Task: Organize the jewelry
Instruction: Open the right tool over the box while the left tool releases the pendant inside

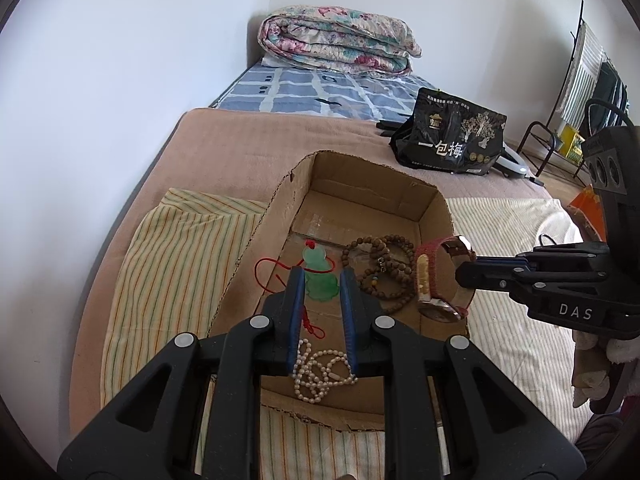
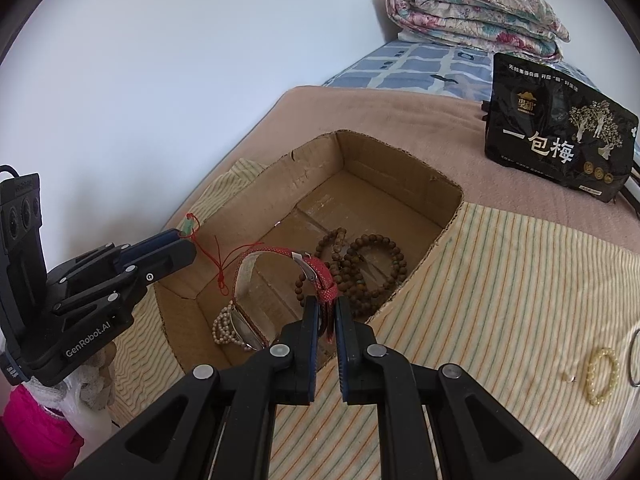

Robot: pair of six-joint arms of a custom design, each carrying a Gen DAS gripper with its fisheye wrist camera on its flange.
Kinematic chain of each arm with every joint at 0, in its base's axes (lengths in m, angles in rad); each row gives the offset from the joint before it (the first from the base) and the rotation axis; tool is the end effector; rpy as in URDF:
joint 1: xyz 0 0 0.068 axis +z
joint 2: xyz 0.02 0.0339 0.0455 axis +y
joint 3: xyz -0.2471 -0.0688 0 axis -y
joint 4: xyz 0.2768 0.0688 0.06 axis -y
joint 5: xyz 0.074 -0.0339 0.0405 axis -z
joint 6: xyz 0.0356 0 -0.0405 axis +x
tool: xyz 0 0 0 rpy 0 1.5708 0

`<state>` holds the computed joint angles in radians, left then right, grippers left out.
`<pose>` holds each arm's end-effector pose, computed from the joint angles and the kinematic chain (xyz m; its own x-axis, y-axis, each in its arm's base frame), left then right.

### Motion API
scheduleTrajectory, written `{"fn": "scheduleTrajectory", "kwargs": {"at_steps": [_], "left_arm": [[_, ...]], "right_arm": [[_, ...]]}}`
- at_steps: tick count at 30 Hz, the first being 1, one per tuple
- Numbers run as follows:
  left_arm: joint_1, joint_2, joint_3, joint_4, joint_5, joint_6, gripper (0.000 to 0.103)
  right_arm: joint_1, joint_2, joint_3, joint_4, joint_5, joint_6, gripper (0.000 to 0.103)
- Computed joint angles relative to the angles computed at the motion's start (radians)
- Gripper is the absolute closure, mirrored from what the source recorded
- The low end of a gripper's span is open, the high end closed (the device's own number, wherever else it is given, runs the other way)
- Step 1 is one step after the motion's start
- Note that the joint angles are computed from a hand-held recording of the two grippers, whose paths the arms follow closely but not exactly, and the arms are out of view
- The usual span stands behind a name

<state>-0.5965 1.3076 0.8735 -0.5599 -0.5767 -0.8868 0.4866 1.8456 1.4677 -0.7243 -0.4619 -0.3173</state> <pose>0.2498 -0.1461 0.2031 -0.6125 -0.3694 -0.6988 -0.3954 0.9087 -0.1339 0.3588 0.2077 0.2105 -0.5632 -0.6139 -0.5531 -0.8128 0.5322 0.2369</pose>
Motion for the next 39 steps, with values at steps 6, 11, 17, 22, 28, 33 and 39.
{"fn": "scheduleTrajectory", "kwargs": {"at_steps": [6,11,17,22,28,33,39], "left_arm": [[0.004,0.016,0.005,-0.002,-0.001,-0.011,0.067],[0.003,0.017,0.001,-0.001,0.0,-0.028,0.067],[-0.002,0.013,-0.002,-0.008,0.0,-0.04,0.067],[-0.014,0.007,-0.001,-0.015,-0.01,-0.052,0.067],[-0.043,0.013,0.024,-0.037,-0.027,-0.076,0.067],[-0.069,0.035,0.058,-0.054,-0.039,-0.095,0.067],[-0.101,0.075,0.111,-0.068,-0.051,-0.102,0.067]], "right_arm": [[0.001,-0.011,-0.015,0.032,-0.015,0.011,0.05],[-0.003,-0.042,-0.044,0.067,-0.001,0.018,0.036],[-0.015,-0.051,-0.055,0.08,0.01,0.022,0.03],[-0.03,-0.07,-0.073,0.091,0.004,0.027,0.026],[-0.057,-0.12,-0.113,0.111,0.001,0.019,0.017],[-0.1,-0.151,-0.129,0.108,-0.011,0.007,0.011],[-0.164,-0.153,-0.12,0.092,-0.022,-0.007,0.011]]}}
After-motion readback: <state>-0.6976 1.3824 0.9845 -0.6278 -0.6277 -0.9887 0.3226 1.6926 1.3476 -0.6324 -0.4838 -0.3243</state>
